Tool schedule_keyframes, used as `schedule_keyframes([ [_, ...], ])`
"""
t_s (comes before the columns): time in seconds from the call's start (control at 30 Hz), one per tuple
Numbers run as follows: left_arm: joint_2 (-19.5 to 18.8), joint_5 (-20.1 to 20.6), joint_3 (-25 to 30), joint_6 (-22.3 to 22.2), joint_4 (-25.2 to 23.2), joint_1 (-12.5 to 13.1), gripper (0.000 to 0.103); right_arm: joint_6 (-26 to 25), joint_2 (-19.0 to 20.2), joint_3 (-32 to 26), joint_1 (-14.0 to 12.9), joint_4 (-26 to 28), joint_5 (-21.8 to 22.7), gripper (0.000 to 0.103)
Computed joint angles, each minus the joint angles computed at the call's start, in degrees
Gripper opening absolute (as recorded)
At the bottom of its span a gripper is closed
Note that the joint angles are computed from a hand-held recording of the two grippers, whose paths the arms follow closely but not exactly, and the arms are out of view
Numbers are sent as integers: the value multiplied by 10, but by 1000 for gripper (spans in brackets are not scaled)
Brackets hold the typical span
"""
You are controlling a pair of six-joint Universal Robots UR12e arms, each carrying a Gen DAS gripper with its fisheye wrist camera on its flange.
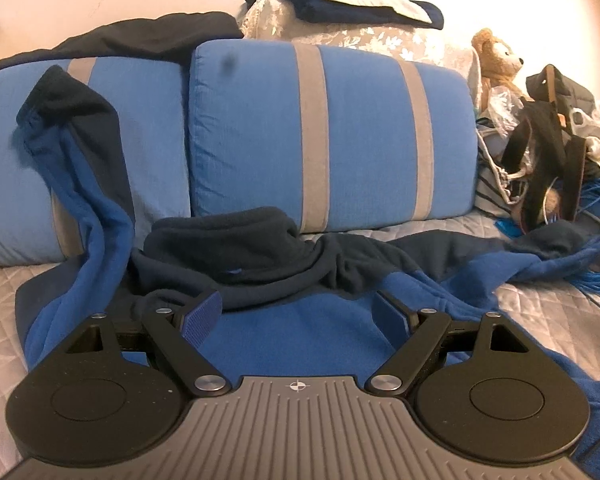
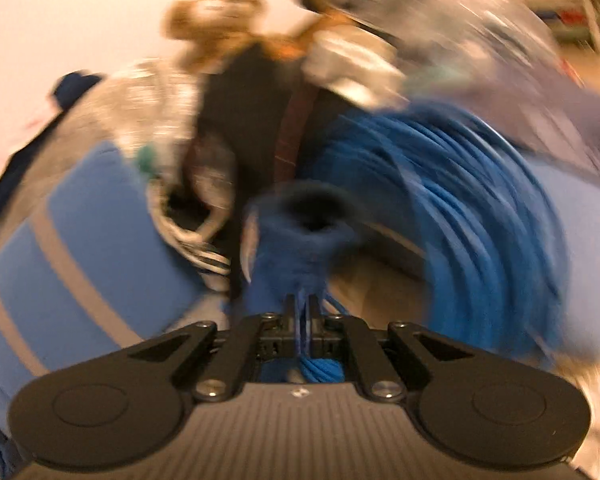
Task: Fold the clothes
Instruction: 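Lower the held sleeve onto the bed beside the blue cable coil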
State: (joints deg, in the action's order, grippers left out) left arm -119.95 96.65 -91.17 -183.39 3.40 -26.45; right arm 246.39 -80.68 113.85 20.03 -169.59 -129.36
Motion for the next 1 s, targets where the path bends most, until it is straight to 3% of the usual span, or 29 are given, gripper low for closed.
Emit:
schedule_keyframes([
  [0.1, 0, 3, 0, 10, 0, -2, 83, 27, -13, 26, 7, 17, -1, 2],
  [0.33, 1, 6, -2, 15, 1, -3, 83, 29, -29, 39, 24, 40, -37, 1],
  [0.43, 1, 2, -1, 8, -2, -1, 83, 3, -33, 40, 30, 32, -51, 1],
  [0.57, 2, 3, -1, 8, -5, -1, 83, -19, -37, 40, 25, 36, -26, 1],
  [0.7, 1, 1, 0, 10, -8, -1, 83, -12, -32, 48, 25, 13, -13, 9],
  [0.8, 1, 0, 1, 13, -10, -1, 83, 17, -25, 65, 24, -51, -23, 37],
  [0.9, 1, 1, 1, 13, -10, -1, 83, 42, -22, 77, 18, -79, -15, 46],
  [1.0, 1, 1, 1, 11, -12, -1, 83, 52, -20, 81, 15, -73, -13, 48],
])
